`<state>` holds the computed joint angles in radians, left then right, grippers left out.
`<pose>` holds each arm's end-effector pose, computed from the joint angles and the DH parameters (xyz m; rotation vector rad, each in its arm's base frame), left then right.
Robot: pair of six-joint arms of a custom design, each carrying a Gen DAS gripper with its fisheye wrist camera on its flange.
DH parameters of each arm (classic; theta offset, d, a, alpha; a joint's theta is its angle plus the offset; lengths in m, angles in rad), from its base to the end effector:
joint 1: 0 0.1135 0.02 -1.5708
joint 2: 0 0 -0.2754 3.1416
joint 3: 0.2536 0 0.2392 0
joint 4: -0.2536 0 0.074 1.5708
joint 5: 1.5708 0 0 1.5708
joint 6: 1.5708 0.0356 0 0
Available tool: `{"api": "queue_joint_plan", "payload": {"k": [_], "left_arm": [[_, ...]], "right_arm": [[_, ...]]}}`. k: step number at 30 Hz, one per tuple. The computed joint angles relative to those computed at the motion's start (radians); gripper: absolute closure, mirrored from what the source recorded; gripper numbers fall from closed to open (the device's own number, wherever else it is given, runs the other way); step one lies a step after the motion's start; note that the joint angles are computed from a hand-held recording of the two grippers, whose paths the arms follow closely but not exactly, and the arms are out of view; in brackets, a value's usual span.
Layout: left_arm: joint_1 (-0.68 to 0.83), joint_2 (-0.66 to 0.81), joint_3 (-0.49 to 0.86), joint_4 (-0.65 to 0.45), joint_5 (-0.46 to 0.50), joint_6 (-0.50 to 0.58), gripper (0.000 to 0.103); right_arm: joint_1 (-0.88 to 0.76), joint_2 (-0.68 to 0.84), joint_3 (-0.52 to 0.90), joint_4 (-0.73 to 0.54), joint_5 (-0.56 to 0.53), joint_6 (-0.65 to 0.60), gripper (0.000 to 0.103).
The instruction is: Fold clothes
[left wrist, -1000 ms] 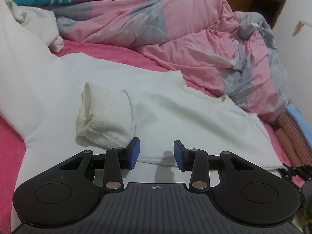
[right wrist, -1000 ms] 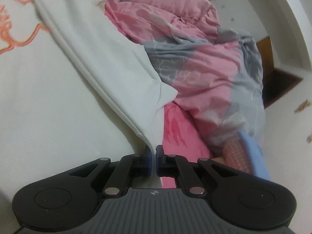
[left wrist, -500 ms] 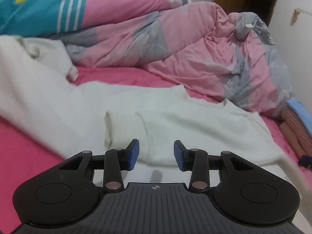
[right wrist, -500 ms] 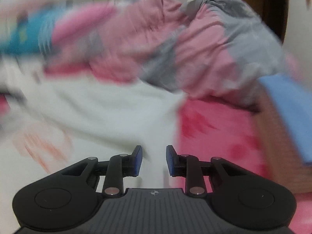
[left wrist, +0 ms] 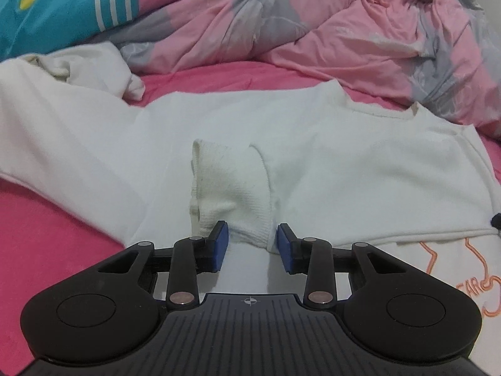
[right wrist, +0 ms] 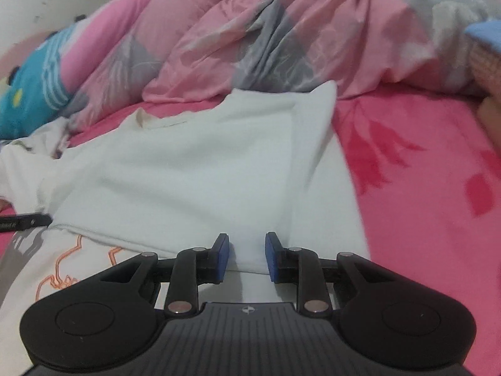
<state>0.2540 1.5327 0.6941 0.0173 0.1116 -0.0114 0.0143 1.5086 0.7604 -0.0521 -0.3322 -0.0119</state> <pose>0.2754 0.0674 0.1765 -0.2636 2.3709 -0.0187 0.2882 0.0157 0.1976 -0.1901 2.3421 0.3942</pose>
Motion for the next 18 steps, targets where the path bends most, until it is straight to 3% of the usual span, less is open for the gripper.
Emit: {"api": "queue_joint_plan", "payload": {"k": [3, 5, 9, 13, 18], "left_arm": [[0.009, 0.002, -0.010, 0.021, 0.018, -0.003, 0.067], [0.012, -0.005, -0.028, 0.046, 0.026, -0.004, 0.067], [0.042, -0.073, -0.070, 0.055, 0.057, 0.034, 0.063], [0.075, -0.173, -0.106, 0.065, 0.064, 0.096, 0.063], [-0.016, -0.153, -0.027, 0.034, 0.051, 0.059, 0.063]], "right_arm": [[0.046, -0.051, 0.028, -0.054, 0.019, 0.016, 0.075], [0.099, -0.050, 0.012, -0.003, 0.014, 0.018, 0.075], [0.146, 0.047, -0.001, 0.028, 0.033, -0.010, 0.075], [0.055, -0.075, -0.060, -0.014, -0.072, -0.031, 0.071], [-0.132, -0.072, 0.000, 0.004, -0.157, -0.025, 0.067]]}}
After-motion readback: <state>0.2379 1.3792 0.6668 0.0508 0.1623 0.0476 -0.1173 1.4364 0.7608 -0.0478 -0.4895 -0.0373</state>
